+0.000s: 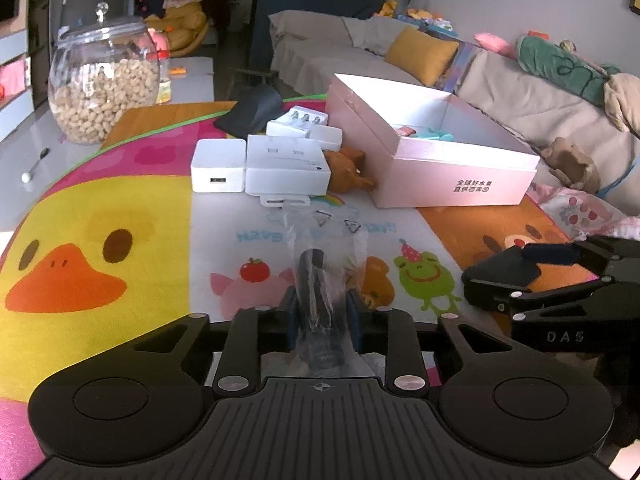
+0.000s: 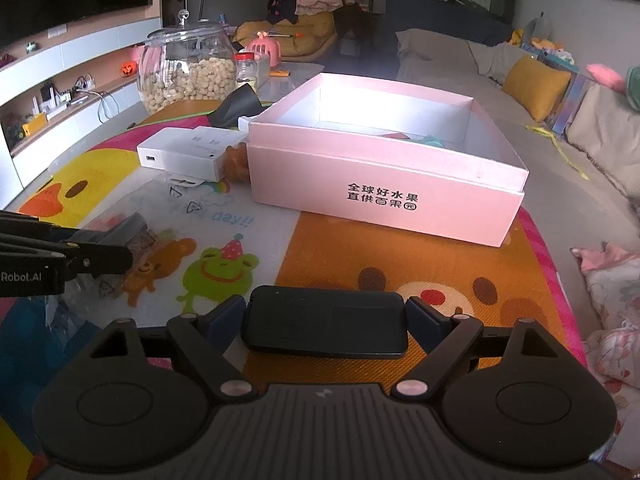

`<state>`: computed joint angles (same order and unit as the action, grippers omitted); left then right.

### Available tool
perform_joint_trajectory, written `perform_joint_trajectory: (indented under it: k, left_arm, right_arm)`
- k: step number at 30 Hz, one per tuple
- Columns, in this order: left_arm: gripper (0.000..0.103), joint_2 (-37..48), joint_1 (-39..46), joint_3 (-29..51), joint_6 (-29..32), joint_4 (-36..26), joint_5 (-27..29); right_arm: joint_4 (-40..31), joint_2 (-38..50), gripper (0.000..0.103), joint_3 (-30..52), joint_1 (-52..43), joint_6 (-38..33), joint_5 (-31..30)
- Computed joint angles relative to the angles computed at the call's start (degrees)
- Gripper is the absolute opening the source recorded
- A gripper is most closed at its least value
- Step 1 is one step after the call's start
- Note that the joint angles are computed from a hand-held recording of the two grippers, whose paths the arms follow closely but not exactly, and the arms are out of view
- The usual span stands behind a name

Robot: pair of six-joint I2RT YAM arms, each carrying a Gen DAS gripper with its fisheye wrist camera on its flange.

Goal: Organize rigid objects
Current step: 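Lift the bagged black tube with the left tool while the right tool lifts the black case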

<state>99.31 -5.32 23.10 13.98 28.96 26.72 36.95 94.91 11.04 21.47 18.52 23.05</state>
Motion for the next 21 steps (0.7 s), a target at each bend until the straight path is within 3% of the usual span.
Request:
perform_joint_trajectory:
  k: [5,21]
  left_arm:
    - [0.025,0.65,2.75,-1.16,2.36,1.67,4.17]
    - [0.024,-5.0,5.29,-2.57,6.7,-3.4,11.88]
  right_arm:
    - [-0.17,-1.38,0.086,-0.83,1.09,-0.15,0.39]
    - [-1.6,-9.4,0.086,-3.95,4.87,-0.16,3.57]
